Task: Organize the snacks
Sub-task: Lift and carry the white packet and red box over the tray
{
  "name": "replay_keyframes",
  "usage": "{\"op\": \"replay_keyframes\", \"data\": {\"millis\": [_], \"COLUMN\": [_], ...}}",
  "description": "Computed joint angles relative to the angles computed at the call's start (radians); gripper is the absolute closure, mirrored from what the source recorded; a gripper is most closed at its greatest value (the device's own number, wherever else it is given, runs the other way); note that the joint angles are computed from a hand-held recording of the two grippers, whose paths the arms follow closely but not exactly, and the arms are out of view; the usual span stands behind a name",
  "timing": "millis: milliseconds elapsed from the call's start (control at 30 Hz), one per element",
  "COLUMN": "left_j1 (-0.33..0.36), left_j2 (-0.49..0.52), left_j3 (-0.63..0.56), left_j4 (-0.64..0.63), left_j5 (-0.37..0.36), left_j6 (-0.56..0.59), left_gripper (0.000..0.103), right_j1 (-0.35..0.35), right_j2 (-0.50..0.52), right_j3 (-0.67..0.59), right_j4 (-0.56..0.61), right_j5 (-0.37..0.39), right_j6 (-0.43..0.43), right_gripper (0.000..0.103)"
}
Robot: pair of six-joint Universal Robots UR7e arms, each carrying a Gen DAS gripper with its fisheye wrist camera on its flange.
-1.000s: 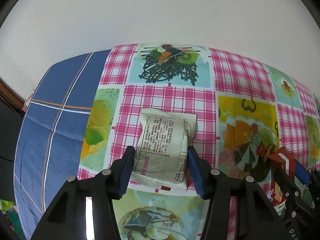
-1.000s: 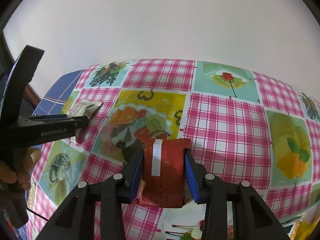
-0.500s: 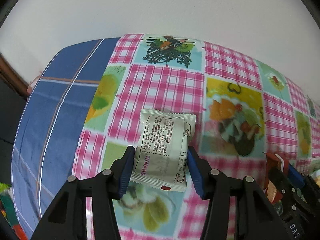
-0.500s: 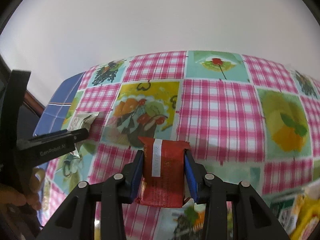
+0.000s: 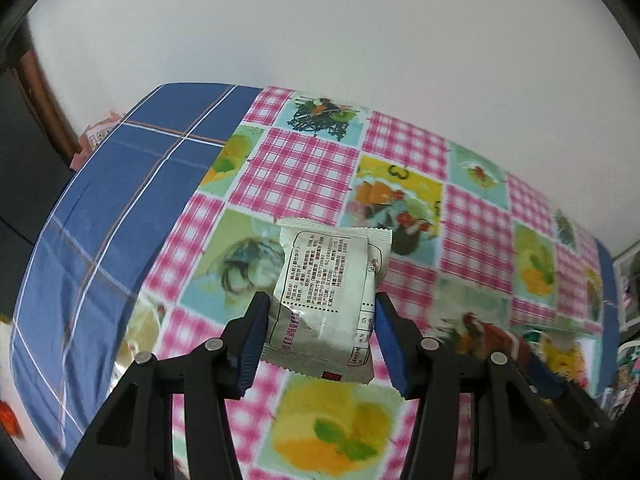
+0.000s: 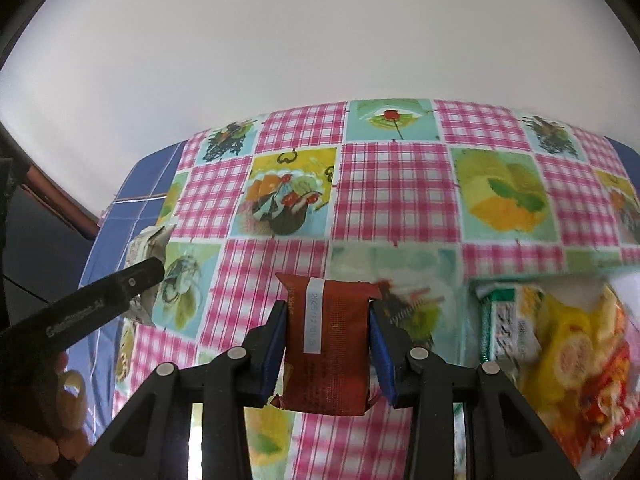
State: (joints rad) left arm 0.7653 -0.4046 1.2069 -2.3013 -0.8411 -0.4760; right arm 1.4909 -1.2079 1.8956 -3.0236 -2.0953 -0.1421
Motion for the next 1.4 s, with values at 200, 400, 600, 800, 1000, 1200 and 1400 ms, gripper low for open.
{"op": "replay_keyframes", "data": {"millis": [200,400,600,800,1000,1200,1400], "left_j1": [-0.049,-0.098,-0.136,-0.169,-0.189,-0.207,-0.222], "left_j2": [-0.061,-0.113,-0.139,-0.142,-0.116,-0.077,-0.053], "left_j3": [0.134,0.272,0.352,0.391,0.374,0.345,0.324], "left_j4": [-0.096,-0.208,-0.266,-0.305,-0.296,-0.275,-0.266], "left_j5": [-0.017,-0.043,-0.052,-0.065,-0.104,-0.142,-0.177], "left_j6": [-0.066,-0.122,-0.164,-0.161,-0.143,-0.122,-0.109], "left_gripper": [0.049,0.049,0.049,0.049,0.049,0.049,0.049], "right_j1": [0.021,0.017,0.021,0.017,0.0,-0.039,-0.112], "right_j2": [-0.084,-0.155,-0.214,-0.268,-0.303,-0.346,-0.417], "right_j3": [0.094,0.181,0.259,0.325,0.349,0.352,0.361], "right_j4": [-0.031,-0.051,-0.087,-0.124,-0.117,-0.083,-0.031], "right_j5": [-0.031,-0.031,-0.065,-0.09,-0.118,-0.106,-0.068], "right_j6": [0.011,0.036,0.027,0.017,0.01,0.015,0.056], "right_gripper": [0.061,0.061,0.061,0.061,0.061,0.061,0.061]}}
